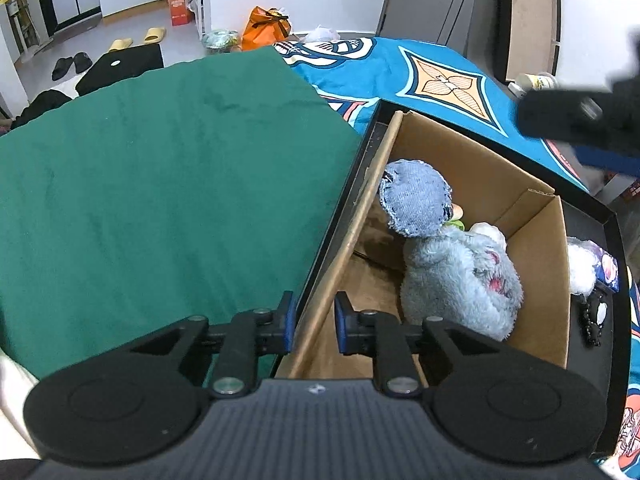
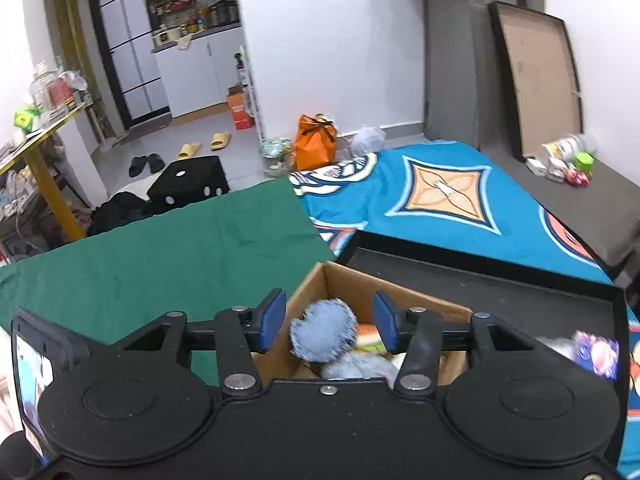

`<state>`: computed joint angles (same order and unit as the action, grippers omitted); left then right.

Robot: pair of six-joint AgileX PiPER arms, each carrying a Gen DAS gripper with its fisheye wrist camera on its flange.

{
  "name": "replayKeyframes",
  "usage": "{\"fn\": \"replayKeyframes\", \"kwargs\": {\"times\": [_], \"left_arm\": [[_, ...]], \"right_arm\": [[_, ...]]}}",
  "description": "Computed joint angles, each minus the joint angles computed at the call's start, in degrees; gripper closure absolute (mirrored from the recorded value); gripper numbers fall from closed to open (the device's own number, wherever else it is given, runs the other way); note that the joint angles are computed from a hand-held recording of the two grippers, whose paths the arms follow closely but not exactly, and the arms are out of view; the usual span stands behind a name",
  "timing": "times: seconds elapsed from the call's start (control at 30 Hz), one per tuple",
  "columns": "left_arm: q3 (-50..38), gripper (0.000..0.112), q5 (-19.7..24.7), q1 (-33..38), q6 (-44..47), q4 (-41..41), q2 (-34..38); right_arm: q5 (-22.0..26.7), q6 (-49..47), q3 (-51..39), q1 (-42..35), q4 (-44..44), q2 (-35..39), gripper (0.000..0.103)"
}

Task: Organize soft objects
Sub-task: 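Carry the denim plush with the right tool into the box and release, then move the open right tool back over the tray to the black heart cushion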

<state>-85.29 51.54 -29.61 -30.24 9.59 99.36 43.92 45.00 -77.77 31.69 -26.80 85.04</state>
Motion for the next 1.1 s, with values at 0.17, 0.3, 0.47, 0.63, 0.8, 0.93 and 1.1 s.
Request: {"fn": "replayKeyframes", "kwargs": {"times": [0.17,0.3,0.47,0.63,0.8,0.93,1.1], "left_arm": [[-0.61,0.081,0.92,-1.04,-1.25,2.35,0.03],[-0.35,0.063,1.57,-2.02,-2.84,4.72,-0.87],[0.13,0.047,2.18,-4.04,-4.03,8.12,-2.22],[0.55,0.038,3.08,-6.39,-4.75,11.09,-3.66],[-0.35,0.032,4.54,-8.76,-6.36,14.16,-3.67],[-1.28,0.032,5.95,-10.39,-6.86,15.99,-3.34],[-2.37,0.031,7.58,-11.64,-6.97,17.27,-2.6]], "right_arm": [[1.5,4.65,6.67,0.35,-2.01,-5.63,0.051],[3.37,8.19,11.65,1.43,-3.81,-9.93,0.049],[4.54,11.81,16.36,2.51,-5.09,-14.96,0.046],[5.52,13.1,18.76,2.95,-6.04,-18.84,0.035],[5.05,10.93,20.76,1.07,-4.83,-21.97,0.027],[4.17,9.18,22.36,-0.9,-4.67,-24.23,0.019],[1.59,4.03,24.32,-6.03,-1.52,-26.61,0.011]]}}
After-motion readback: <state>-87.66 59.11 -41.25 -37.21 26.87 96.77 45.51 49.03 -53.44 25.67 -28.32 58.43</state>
